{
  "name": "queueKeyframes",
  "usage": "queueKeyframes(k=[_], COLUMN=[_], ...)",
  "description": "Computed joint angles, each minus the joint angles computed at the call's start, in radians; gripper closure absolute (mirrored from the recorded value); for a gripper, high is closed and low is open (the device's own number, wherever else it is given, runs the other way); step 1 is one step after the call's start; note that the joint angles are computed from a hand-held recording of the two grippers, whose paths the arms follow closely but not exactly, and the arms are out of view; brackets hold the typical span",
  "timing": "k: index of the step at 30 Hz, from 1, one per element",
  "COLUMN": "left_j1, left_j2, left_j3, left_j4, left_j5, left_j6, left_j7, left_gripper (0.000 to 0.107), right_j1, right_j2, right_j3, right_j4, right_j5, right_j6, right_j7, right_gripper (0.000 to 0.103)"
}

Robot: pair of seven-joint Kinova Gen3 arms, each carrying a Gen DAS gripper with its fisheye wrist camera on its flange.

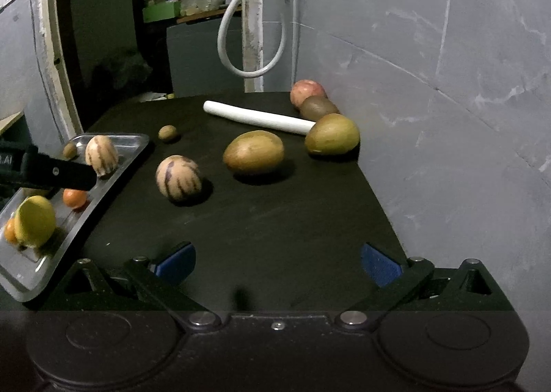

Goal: Organize fruits
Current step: 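Withdraw both tools from the tray toward the pears by the white stick, then grasp the green-yellow pear with the right tool while the left grasps the brown speckled pear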

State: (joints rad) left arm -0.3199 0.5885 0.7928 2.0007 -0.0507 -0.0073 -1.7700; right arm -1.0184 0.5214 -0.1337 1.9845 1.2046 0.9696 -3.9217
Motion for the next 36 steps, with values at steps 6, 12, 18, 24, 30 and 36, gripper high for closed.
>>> queueKeyframes(k=[6,12,18,24,30,36], left_j1=[0.115,0.187,0.235,0.285,0.353,0.402], left_j2=[-0.014,-0.022,-0.017,0.001,0.025,0.043], left_j3=[-0.091,-0.158,-0.203,-0.241,-0.288,-0.326], left_j4=[-0.031,-0.045,-0.076,-0.114,-0.148,-0.175], left_j5=[-0.004,0.001,0.006,0.019,0.037,0.06], left_j6=[0.006,0.007,0.028,0.048,0.058,0.061], left_j7=[-0.005,-0.013,-0.033,-0.059,-0.085,-0.083], left_gripper=[0.005,0.005,0.005,0.005,0.005,0.005], right_j1=[0.039,0.086,0.137,0.179,0.238,0.28], right_j2=[-0.008,-0.014,-0.022,-0.025,-0.011,0.004], right_j3=[0.013,0.018,0.021,0.019,0.012,0.004], right_j4=[0.019,0.034,0.047,0.05,0.028,0.007], right_j5=[0.033,0.084,0.131,0.198,0.279,0.328], right_j6=[-0.038,-0.088,-0.139,-0.173,-0.219,-0.24], right_j7=[-0.036,-0.073,-0.135,-0.181,-0.191,-0.185], right_gripper=[0.001,0.001,0.001,0.001,0.001,0.001])
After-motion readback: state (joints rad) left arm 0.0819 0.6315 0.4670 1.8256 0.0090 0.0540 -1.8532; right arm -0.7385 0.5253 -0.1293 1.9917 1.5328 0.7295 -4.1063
